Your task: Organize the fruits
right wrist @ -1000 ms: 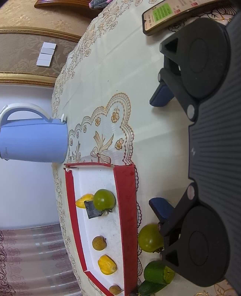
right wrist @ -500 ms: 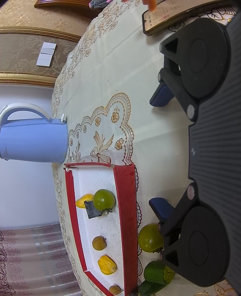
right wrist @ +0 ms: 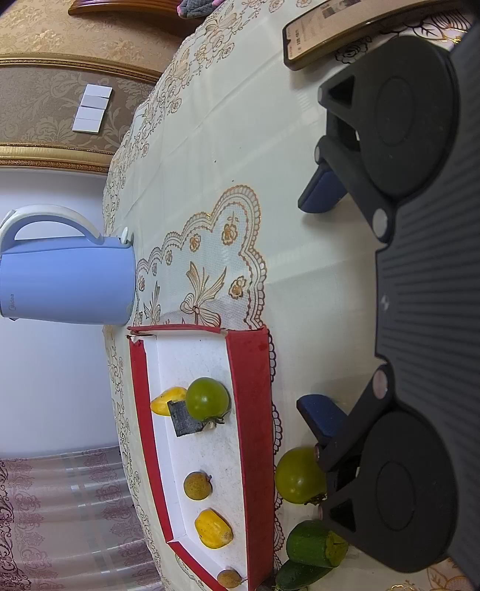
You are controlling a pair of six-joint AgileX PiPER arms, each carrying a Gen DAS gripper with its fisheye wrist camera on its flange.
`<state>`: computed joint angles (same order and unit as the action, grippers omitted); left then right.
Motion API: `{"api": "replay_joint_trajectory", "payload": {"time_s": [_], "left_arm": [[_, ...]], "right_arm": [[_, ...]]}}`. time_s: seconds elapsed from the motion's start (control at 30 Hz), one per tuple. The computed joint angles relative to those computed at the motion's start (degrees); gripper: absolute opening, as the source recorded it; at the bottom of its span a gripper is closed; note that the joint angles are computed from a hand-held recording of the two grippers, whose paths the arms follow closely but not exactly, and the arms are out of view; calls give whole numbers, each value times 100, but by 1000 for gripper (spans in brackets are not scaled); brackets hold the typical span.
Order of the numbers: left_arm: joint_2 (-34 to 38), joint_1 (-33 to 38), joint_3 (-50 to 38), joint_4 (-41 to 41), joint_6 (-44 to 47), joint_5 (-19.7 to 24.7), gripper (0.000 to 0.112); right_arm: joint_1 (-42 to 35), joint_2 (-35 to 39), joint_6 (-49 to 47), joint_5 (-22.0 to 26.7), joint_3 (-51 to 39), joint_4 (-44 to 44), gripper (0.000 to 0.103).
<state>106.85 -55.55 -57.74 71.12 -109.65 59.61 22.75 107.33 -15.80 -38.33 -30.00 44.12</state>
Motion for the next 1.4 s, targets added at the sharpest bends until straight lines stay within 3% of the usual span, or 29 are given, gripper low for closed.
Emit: {"api": "replay_joint_trajectory", "payload": {"time_s": [1.4], "left_arm": [[-104,62,179,62,-48,-141,83]], "right_arm": [[13,19,-9,1,-24,20,103]]}}
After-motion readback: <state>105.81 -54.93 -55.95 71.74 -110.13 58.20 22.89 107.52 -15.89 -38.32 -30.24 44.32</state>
